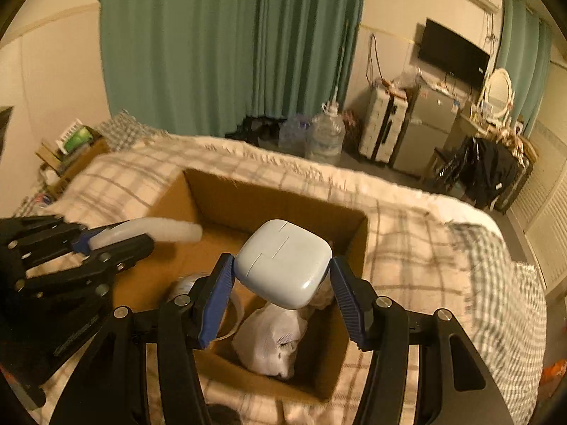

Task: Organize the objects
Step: 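Lower the tube and earbud case into the box and open both tools, then grasp the lace cloth with the left tool while the right tool grasps the black object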

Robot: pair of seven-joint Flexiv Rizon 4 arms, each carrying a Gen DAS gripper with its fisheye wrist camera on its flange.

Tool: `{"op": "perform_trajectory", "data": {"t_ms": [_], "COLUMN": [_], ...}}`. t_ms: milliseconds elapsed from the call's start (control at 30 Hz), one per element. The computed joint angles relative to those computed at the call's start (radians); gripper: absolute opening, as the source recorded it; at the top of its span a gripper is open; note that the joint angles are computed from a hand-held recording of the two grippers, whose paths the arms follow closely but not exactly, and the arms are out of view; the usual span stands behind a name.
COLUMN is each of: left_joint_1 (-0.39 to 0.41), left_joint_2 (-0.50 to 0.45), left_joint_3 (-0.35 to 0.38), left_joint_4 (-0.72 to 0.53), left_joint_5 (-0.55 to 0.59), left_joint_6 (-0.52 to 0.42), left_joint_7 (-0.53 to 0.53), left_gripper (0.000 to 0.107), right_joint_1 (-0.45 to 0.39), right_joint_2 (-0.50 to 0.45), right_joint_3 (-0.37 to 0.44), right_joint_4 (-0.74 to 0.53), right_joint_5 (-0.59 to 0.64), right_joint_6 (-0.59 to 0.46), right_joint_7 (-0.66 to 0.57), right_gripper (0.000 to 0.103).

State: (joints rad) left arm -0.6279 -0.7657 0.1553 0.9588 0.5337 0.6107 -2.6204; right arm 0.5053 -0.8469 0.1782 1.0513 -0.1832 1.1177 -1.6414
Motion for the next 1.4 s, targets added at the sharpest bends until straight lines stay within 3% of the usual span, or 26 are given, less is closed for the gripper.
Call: {"op": "perform_trajectory", "data": {"t_ms": [233, 333, 400, 533, 667, 900, 1067, 1300, 1400], "left_joint_1": [0.029, 0.016, -0.015, -0.053, -0.097, -0.184, -0.211, -0.179, -0.164], "left_joint_2": [-0.016, -0.006, 0.006, 0.062, 0.134, 0.243, 0.272, 0.241, 0.193], "left_joint_3": [-0.018, -0.012, 0.013, 0.022, 0.023, -0.012, -0.063, -0.118, -0.122], "left_joint_4": [0.048, 0.051, 0.038, 0.058, 0.083, 0.119, 0.154, 0.219, 0.214], "left_joint_5": [-0.038, -0.043, -0.015, 0.033, 0.102, 0.254, 0.321, 0.288, 0.248], "left_joint_6": [0.081, 0.074, 0.041, 0.002, -0.046, -0.177, -0.242, -0.237, -0.247], "left_joint_7": [0.015, 0.024, 0.007, -0.037, -0.101, -0.198, -0.252, -0.326, -0.322], "left_gripper": [0.019, 0.037, 0.065, 0.068, 0.08, 0.083, 0.083, 0.083, 0.083], "right_joint_1": [-0.017, -0.012, -0.016, -0.017, -0.022, -0.072, -0.087, -0.071, -0.016], "right_joint_2": [-0.061, -0.026, -0.001, 0.1, 0.22, 0.44, 0.53, 0.515, 0.47], "right_joint_3": [0.022, 0.001, 0.002, -0.014, -0.02, 0.024, 0.029, -0.001, -0.078], "right_joint_4": [-0.066, -0.022, 0.001, 0.113, 0.253, 0.504, 0.641, 0.751, 0.765], "right_joint_5": [0.054, 0.055, 0.056, 0.037, -0.005, -0.027, -0.041, -0.086, -0.169], "right_joint_6": [-0.034, 0.017, 0.037, 0.101, 0.154, 0.24, 0.292, 0.339, 0.357], "right_joint_7": [0.007, 0.036, 0.053, 0.095, 0.111, 0.117, 0.134, 0.226, 0.301], "right_gripper": [0.056, 0.067, 0.069, 0.069, 0.07, 0.074, 0.075, 0.075, 0.075]}}
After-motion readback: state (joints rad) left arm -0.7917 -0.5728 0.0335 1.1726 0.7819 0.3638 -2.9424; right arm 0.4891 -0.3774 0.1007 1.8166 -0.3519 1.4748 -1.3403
